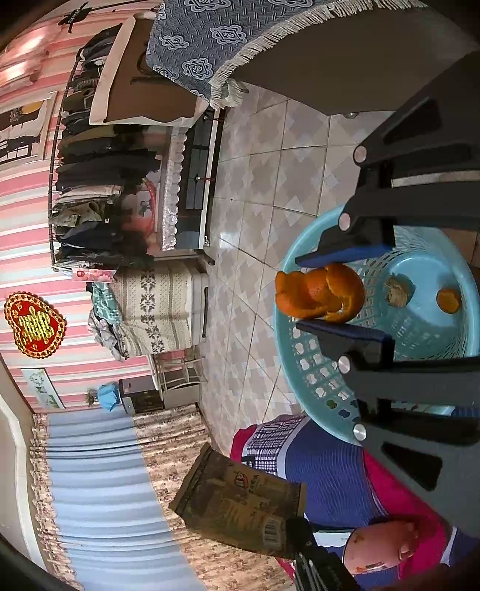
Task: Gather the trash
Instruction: 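Carry the wrapper and orange peel in both tools over the blue basket, then open the left tool to drop the snack wrapper into the basket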
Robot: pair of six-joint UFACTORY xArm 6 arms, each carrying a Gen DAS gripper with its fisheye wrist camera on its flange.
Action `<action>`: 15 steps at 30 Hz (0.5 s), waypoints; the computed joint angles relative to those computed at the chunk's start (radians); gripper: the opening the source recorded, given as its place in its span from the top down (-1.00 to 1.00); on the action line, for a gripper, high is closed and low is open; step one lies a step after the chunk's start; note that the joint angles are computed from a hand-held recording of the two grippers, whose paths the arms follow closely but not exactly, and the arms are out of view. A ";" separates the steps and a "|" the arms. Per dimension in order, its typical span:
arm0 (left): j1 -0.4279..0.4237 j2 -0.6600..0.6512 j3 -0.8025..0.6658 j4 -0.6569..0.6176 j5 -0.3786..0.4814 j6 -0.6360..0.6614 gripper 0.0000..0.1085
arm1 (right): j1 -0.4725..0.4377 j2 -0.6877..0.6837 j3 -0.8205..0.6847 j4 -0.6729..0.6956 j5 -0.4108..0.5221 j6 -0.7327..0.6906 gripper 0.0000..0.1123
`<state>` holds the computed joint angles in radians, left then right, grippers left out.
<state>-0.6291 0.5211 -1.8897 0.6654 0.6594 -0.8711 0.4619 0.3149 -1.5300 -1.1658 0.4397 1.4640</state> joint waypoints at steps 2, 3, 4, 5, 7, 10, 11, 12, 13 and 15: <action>-0.002 0.009 -0.010 0.002 0.005 0.001 0.99 | 0.000 0.001 0.002 -0.005 0.005 0.008 0.48; -0.003 0.014 -0.015 0.001 0.006 0.002 0.99 | 0.000 0.000 0.004 -0.007 0.008 0.015 0.48; -0.004 0.019 -0.021 -0.004 0.008 0.006 0.99 | 0.000 0.003 0.001 -0.008 0.013 0.021 0.48; -0.005 0.024 -0.026 -0.008 0.009 0.009 0.99 | 0.000 0.003 0.002 -0.009 0.015 0.028 0.48; -0.009 0.038 -0.043 -0.020 0.017 0.020 0.99 | -0.004 0.001 0.009 -0.011 0.014 0.046 0.48; -0.016 0.061 -0.074 -0.027 0.024 0.035 0.99 | -0.009 0.000 0.016 -0.011 0.008 0.070 0.48; -0.019 0.074 -0.090 -0.034 0.026 0.046 0.99 | -0.009 0.003 0.013 -0.009 0.010 0.074 0.48; -0.021 0.089 -0.108 -0.043 0.031 0.056 0.99 | -0.008 0.003 0.015 -0.011 0.010 0.079 0.48; -0.024 0.111 -0.138 -0.058 0.040 0.071 0.99 | -0.007 0.003 0.015 -0.011 0.011 0.081 0.48; -0.029 0.144 -0.182 -0.084 0.050 0.091 0.99 | -0.007 0.002 0.017 -0.013 0.015 0.085 0.48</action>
<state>-0.6578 0.6654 -2.0716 0.5815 0.7090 -0.7802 0.4553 0.3167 -1.5127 -1.1787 0.4543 1.5488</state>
